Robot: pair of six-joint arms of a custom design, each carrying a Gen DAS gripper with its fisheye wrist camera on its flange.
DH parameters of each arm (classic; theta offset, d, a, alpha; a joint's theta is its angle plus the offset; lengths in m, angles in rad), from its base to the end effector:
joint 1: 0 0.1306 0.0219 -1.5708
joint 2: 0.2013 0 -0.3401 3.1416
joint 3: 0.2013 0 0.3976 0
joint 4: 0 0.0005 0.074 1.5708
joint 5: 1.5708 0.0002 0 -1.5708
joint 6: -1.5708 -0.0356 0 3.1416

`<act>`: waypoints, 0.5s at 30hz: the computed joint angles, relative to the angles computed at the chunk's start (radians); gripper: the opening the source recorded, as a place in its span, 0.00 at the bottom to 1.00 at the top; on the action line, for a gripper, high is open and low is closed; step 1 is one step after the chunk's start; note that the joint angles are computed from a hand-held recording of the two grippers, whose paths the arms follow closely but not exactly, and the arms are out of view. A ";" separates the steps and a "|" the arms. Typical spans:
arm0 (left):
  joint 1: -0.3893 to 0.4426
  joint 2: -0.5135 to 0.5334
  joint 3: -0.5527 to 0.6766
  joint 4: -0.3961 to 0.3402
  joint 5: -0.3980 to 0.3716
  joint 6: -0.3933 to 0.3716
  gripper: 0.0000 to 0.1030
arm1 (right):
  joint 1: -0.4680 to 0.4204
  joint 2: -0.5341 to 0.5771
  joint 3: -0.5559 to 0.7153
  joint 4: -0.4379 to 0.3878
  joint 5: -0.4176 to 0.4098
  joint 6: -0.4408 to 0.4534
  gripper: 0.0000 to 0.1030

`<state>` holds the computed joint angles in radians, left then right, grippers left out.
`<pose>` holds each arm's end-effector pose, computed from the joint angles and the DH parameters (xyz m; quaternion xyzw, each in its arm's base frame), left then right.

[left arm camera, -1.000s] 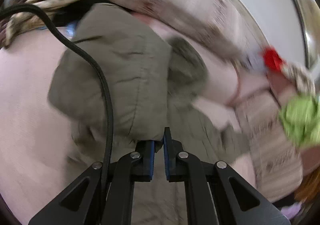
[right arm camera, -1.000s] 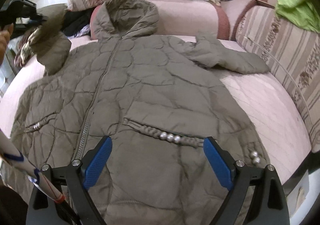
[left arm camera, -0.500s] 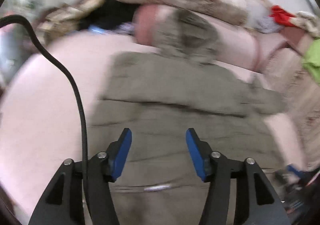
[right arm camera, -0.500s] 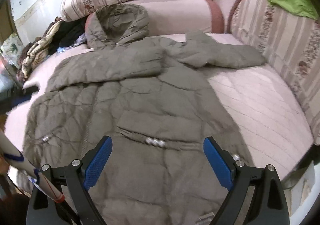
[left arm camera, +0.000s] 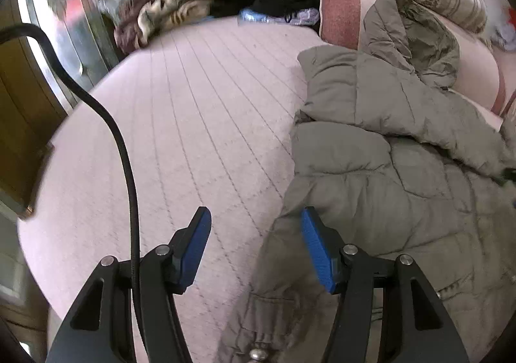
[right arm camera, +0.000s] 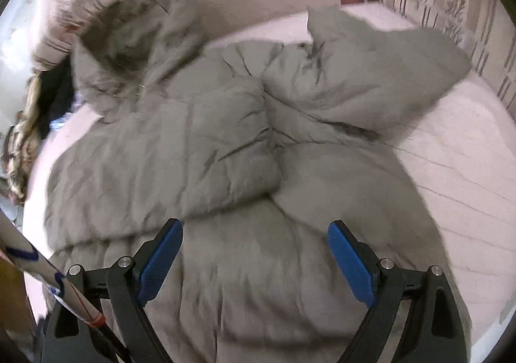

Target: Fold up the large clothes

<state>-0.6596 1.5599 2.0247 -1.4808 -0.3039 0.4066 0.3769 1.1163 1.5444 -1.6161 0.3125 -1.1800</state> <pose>0.4001 -0.2974 0.5509 0.0788 0.9483 -0.0122 0.3071 0.3190 0.1140 0.5248 0.4063 0.8811 0.0232 0.2411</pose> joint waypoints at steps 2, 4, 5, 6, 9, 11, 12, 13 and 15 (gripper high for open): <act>0.007 -0.008 -0.005 0.011 0.037 0.009 0.56 | -0.045 0.018 -0.017 0.045 -0.036 -0.019 0.87; 0.007 0.007 0.015 0.016 0.050 0.011 0.56 | -0.067 0.031 -0.020 0.096 -0.061 -0.020 0.73; 0.007 0.012 0.020 0.015 0.050 0.012 0.56 | -0.073 0.039 -0.014 0.113 -0.069 -0.010 0.63; 0.005 0.021 0.028 0.011 0.045 0.016 0.56 | -0.082 0.058 0.002 0.125 -0.089 0.010 0.48; -0.002 0.061 0.071 -0.016 0.037 0.027 0.56 | -0.098 0.096 0.044 0.121 -0.100 0.042 0.23; -0.008 0.091 0.108 -0.045 0.023 0.035 0.56 | -0.102 0.138 0.101 0.061 -0.049 0.071 0.20; -0.010 0.103 0.126 -0.056 0.019 0.042 0.56 | -0.105 0.147 0.115 0.048 -0.029 0.087 0.19; -0.011 0.110 0.135 -0.060 0.020 0.046 0.56 | -0.110 0.158 0.128 0.032 -0.012 0.098 0.19; -0.014 0.124 0.156 -0.070 0.023 0.051 0.56 | -0.124 0.165 0.131 0.024 -0.008 0.106 0.19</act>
